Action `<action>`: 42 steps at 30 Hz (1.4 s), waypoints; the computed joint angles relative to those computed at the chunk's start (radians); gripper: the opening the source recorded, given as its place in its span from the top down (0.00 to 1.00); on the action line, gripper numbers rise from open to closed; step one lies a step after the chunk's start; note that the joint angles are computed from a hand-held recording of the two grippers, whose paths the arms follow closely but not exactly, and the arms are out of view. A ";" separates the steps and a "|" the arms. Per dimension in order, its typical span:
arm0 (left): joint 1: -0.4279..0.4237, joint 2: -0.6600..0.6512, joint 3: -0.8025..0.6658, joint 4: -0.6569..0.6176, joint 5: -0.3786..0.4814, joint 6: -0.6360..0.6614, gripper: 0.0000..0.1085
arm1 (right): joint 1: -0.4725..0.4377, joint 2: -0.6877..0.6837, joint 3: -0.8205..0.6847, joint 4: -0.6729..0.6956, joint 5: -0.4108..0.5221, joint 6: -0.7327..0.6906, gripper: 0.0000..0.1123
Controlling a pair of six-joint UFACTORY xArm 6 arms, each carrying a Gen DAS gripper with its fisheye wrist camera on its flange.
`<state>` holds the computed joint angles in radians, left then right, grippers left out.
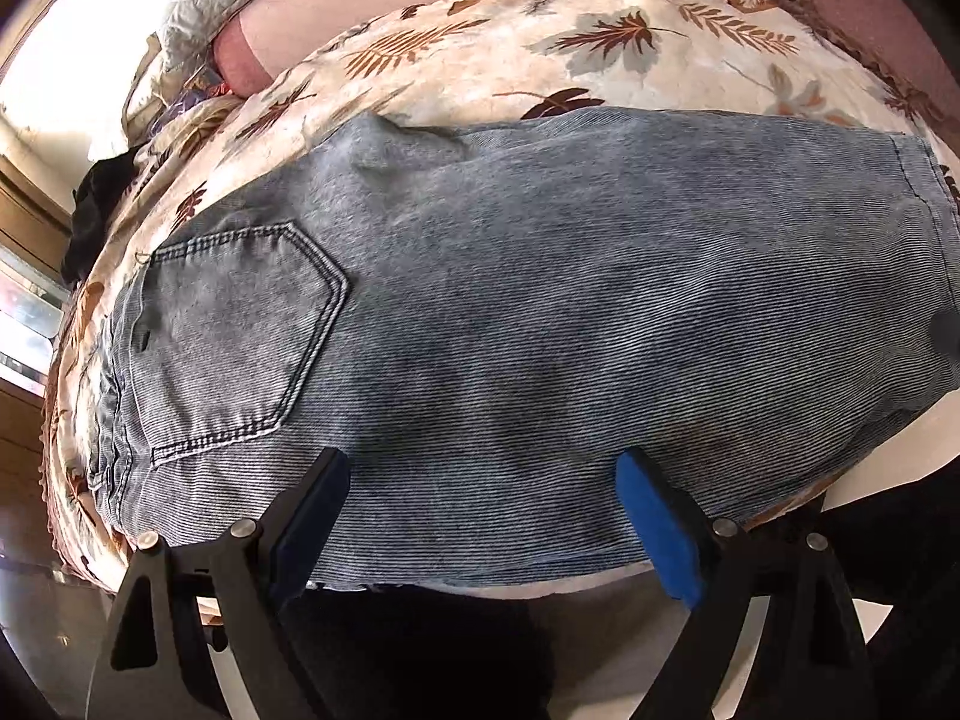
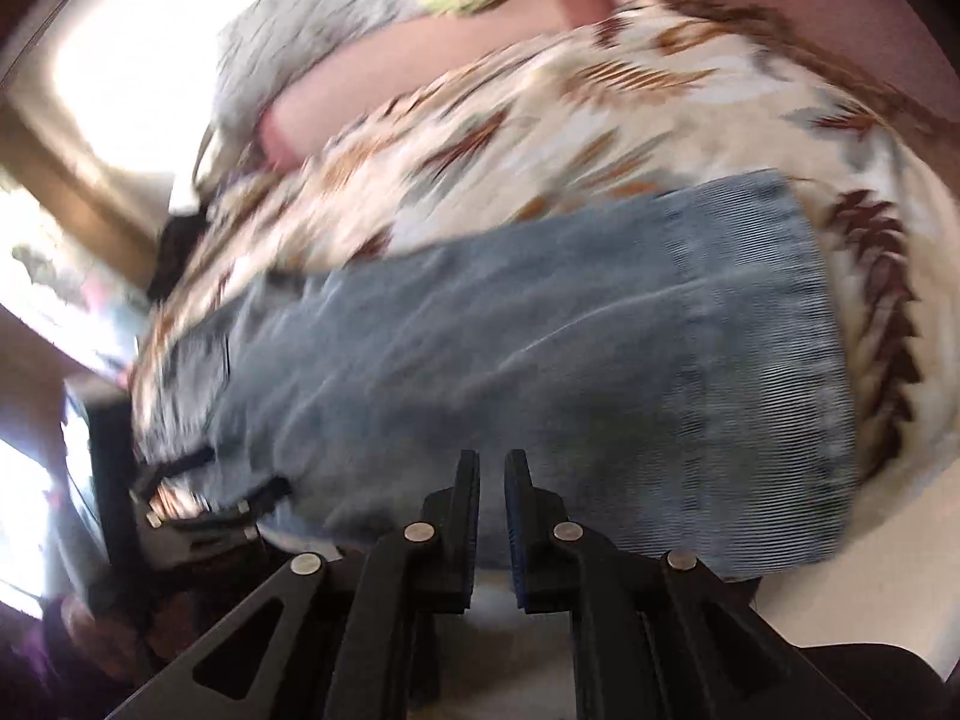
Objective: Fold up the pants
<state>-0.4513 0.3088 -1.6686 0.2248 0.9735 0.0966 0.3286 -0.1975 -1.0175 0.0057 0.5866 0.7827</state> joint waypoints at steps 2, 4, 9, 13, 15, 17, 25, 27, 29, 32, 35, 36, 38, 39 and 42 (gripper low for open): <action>0.005 0.001 0.001 -0.008 0.012 0.009 0.16 | 0.015 0.045 -0.044 -0.012 0.078 -0.020 0.90; 0.006 -0.014 0.025 -0.008 0.004 0.017 0.15 | 0.015 0.050 -0.040 0.042 0.140 -0.058 0.91; -0.002 -0.060 0.070 0.008 0.008 -0.005 0.16 | -0.019 -0.034 0.031 0.093 0.171 -0.068 0.91; 0.000 -0.105 0.104 -0.007 -0.059 0.013 0.16 | -0.085 -0.182 0.131 -0.002 0.140 0.037 0.90; -0.002 -0.121 0.112 -0.034 -0.088 0.024 0.16 | -0.128 -0.249 0.177 -0.037 0.125 0.082 0.74; -0.004 -0.130 0.113 -0.052 -0.113 0.033 0.16 | -0.181 -0.299 0.212 -0.060 0.112 0.127 0.48; -0.014 0.004 -0.026 0.041 0.011 -0.002 0.16 | -0.298 -0.289 0.277 0.204 -0.048 -0.078 0.44; -0.011 0.023 -0.044 0.035 0.036 0.003 0.16 | -0.313 -0.259 0.275 0.249 -0.076 -0.107 0.44; -0.010 0.018 -0.045 0.031 0.034 0.005 0.16 | -0.324 -0.219 0.261 0.302 -0.091 -0.147 0.44; -0.013 -0.002 -0.026 0.018 -0.004 0.019 0.16 | -0.334 -0.180 0.241 0.367 -0.085 -0.201 0.44; -0.020 -0.004 -0.029 -0.001 -0.023 0.030 0.16 | -0.334 -0.162 0.237 0.382 -0.107 -0.228 0.44; -0.022 -0.007 -0.024 0.000 -0.027 0.029 0.16 | -0.333 -0.154 0.233 0.392 -0.105 -0.241 0.43; -0.024 -0.005 -0.024 -0.002 -0.024 0.030 0.16 | -0.330 -0.152 0.233 0.420 -0.108 -0.270 0.43; -0.023 -0.009 -0.019 -0.003 -0.021 0.031 0.16 | -0.327 -0.149 0.232 0.455 -0.109 -0.302 0.44; -0.023 -0.035 0.013 0.000 -0.033 0.020 0.16 | -0.310 -0.141 0.215 0.581 -0.084 -0.430 0.44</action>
<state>-0.4746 0.2733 -1.6554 0.2250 0.9409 0.1164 0.0186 -0.3383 -0.8030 0.5865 0.5023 0.3529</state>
